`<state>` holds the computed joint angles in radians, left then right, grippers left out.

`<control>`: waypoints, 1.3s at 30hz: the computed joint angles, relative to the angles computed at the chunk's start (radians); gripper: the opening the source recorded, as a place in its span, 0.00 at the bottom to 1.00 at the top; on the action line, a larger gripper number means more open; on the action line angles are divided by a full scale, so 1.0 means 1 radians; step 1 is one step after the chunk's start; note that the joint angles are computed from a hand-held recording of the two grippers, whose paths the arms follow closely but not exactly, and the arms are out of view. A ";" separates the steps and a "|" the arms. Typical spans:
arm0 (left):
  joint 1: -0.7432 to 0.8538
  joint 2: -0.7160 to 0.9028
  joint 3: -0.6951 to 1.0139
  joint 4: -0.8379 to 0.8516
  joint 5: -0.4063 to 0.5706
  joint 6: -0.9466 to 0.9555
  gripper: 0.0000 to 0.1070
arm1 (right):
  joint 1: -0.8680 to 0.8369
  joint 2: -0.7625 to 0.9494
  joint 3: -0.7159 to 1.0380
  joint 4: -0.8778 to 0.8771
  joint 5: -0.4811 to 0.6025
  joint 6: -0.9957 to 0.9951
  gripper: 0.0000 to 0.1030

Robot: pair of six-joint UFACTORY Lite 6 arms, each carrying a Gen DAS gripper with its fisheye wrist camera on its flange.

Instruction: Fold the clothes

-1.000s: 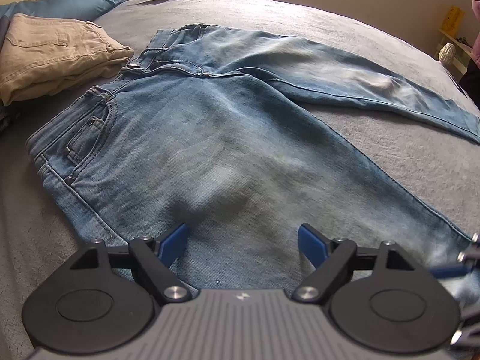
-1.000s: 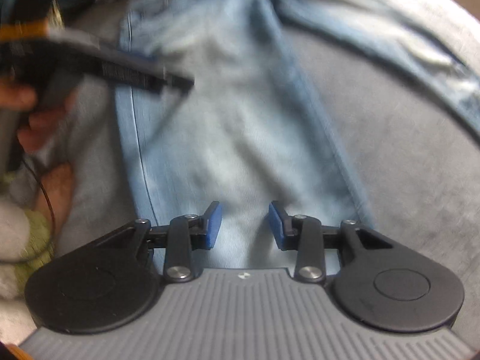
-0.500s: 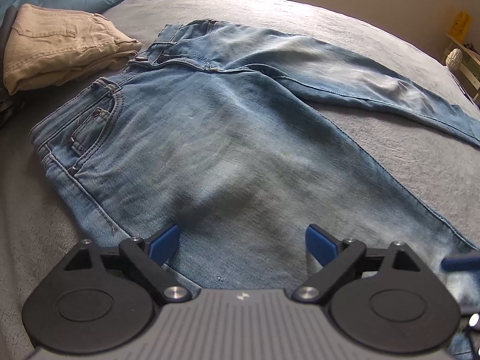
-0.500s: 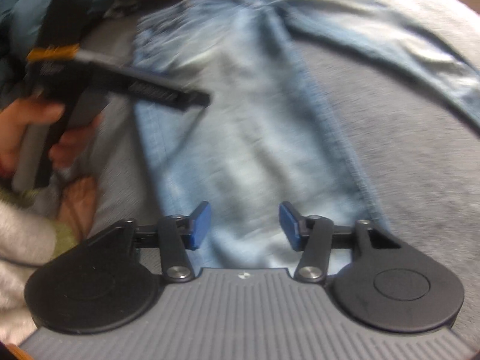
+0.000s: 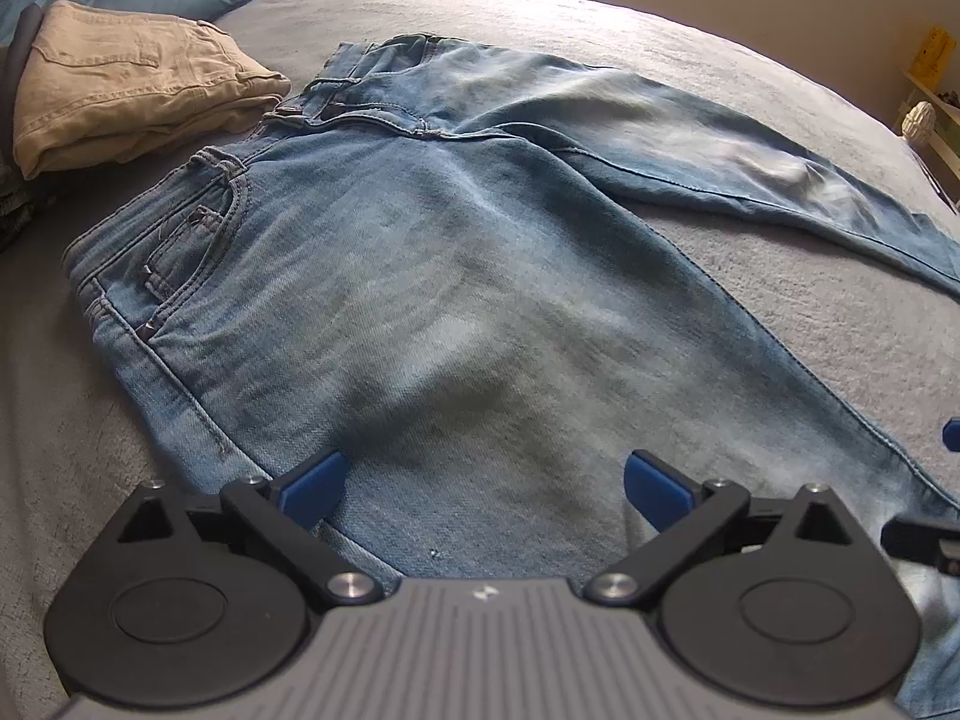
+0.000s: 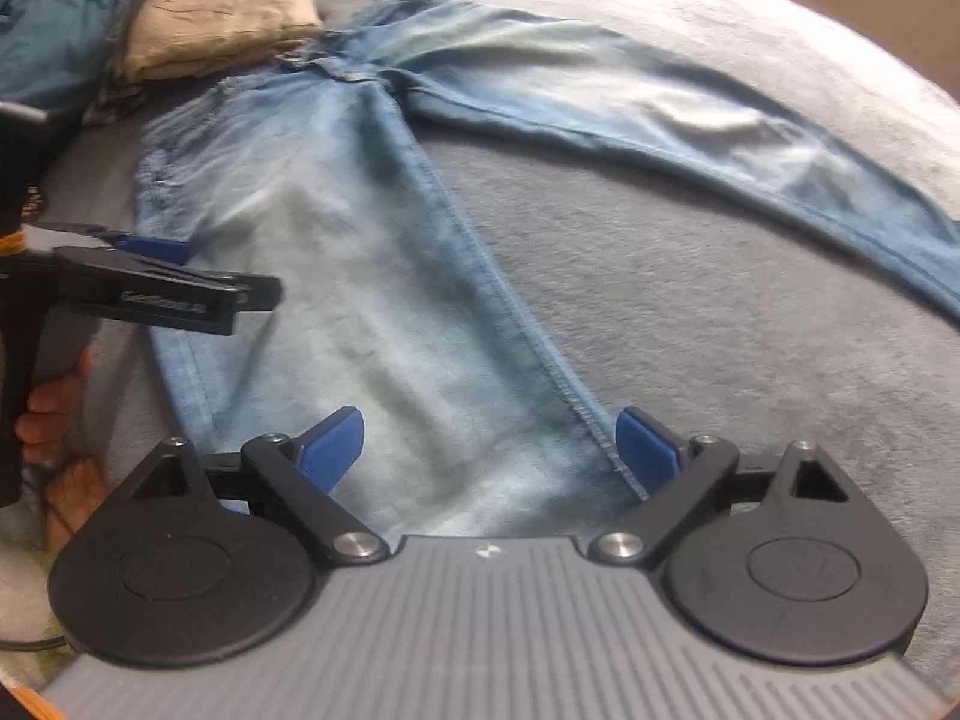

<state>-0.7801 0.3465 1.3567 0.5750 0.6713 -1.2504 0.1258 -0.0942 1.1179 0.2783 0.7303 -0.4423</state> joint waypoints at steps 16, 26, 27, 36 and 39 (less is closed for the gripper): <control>0.002 -0.006 -0.014 0.002 -0.014 -0.013 0.96 | 0.049 -0.124 -0.126 -0.165 -0.251 0.175 0.99; 0.003 -0.010 -0.020 0.001 -0.015 -0.019 0.96 | 0.076 -0.185 -0.187 -0.208 -0.341 0.222 0.99; 0.004 -0.010 -0.020 0.001 -0.015 -0.019 0.96 | 0.072 -0.185 -0.187 -0.189 -0.341 0.207 0.99; 0.002 -0.009 -0.021 0.004 -0.018 -0.017 0.96 | 0.092 -0.202 -0.204 -0.177 -0.366 0.223 0.99; 0.002 -0.010 -0.021 0.004 -0.017 -0.012 0.96 | 0.100 -0.200 -0.199 -0.157 -0.359 0.203 0.99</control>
<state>-0.7784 0.3363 1.3353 0.5793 0.6542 -1.2621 0.2258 -0.2938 0.9186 0.1216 0.3712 -0.2390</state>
